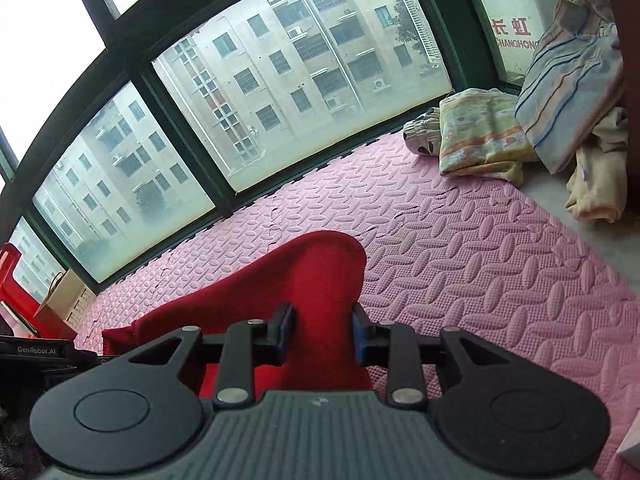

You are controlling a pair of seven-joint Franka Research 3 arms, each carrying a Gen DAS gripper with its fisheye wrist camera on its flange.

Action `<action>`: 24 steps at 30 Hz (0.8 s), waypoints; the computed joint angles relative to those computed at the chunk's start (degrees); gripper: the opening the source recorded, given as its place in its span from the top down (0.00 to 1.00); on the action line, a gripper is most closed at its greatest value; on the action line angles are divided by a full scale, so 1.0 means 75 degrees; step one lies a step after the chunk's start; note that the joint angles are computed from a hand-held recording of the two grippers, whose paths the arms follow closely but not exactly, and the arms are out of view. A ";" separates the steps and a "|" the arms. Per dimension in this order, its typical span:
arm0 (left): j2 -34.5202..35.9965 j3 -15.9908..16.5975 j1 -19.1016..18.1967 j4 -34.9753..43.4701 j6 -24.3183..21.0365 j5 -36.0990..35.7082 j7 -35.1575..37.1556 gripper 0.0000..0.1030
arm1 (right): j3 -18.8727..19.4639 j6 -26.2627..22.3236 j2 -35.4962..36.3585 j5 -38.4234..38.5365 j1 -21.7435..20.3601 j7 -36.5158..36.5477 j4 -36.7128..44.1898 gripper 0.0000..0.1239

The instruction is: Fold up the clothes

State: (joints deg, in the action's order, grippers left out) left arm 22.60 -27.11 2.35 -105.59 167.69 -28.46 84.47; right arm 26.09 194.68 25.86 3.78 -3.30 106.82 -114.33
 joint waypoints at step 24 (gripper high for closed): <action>0.0451 0.1223 -0.1143 0.0754 -0.0631 0.2692 -0.2000 0.32 | -0.1973 -0.0440 0.0136 0.1484 0.1888 -0.1330 0.0575 0.70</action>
